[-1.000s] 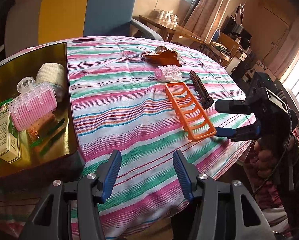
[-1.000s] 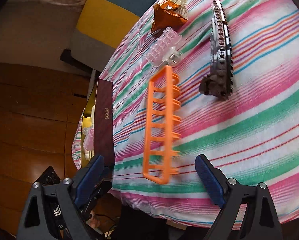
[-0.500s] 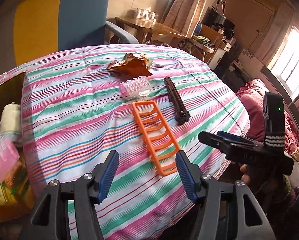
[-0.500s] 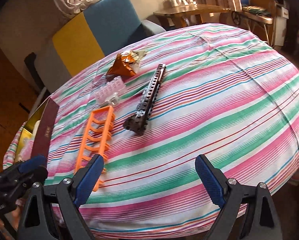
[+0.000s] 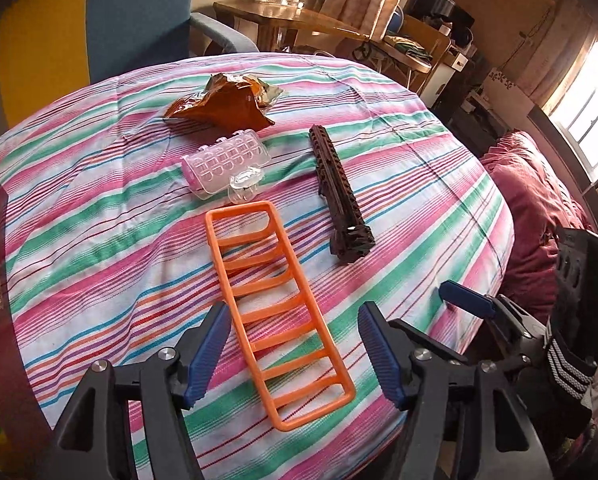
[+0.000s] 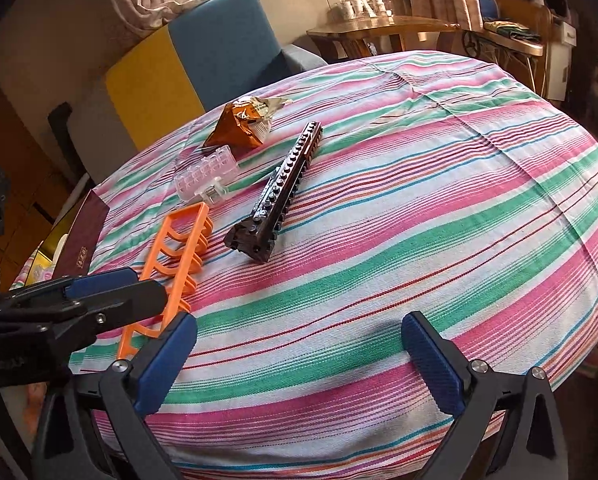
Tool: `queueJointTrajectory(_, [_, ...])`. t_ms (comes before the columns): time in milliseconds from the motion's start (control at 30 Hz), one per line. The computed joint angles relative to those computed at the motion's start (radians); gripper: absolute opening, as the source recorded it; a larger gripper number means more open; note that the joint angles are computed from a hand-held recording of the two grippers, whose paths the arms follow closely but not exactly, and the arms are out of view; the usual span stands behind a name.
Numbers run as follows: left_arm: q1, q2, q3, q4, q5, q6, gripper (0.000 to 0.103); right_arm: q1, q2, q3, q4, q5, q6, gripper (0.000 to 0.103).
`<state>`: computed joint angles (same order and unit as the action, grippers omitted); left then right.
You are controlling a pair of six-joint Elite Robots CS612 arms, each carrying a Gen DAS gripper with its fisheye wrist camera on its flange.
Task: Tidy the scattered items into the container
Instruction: 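Grasp the orange plastic rack with the left tool while the right tool approaches the brown rail, then lift the orange rack with the left tool while the right tool grasps the brown toy rail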
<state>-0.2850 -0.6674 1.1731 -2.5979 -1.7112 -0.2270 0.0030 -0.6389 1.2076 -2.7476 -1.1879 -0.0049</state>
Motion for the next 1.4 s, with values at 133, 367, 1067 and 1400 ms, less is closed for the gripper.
queueJointTrajectory(133, [-0.007,0.012,-0.025,0.045,0.043,0.012,0.067,-0.001,0.002,0.003,-0.016,0.010,0.001,0.103])
queueJointTrajectory(367, [-0.013,0.020,-0.032,0.066,0.102,0.007,0.061,0.001,0.004,0.012,-0.054,0.003,-0.006,0.103])
queueJointTrajectory(1067, [0.028,-0.097,0.215,-0.149,0.181,-0.092,0.055,0.027,0.100,-0.241,0.143,-0.058,0.011,0.074])
queueJointTrajectory(1400, [0.029,-0.092,0.221,-0.144,0.152,-0.091,0.056,0.072,0.197,-0.443,0.319,-0.217,-0.080,0.040])
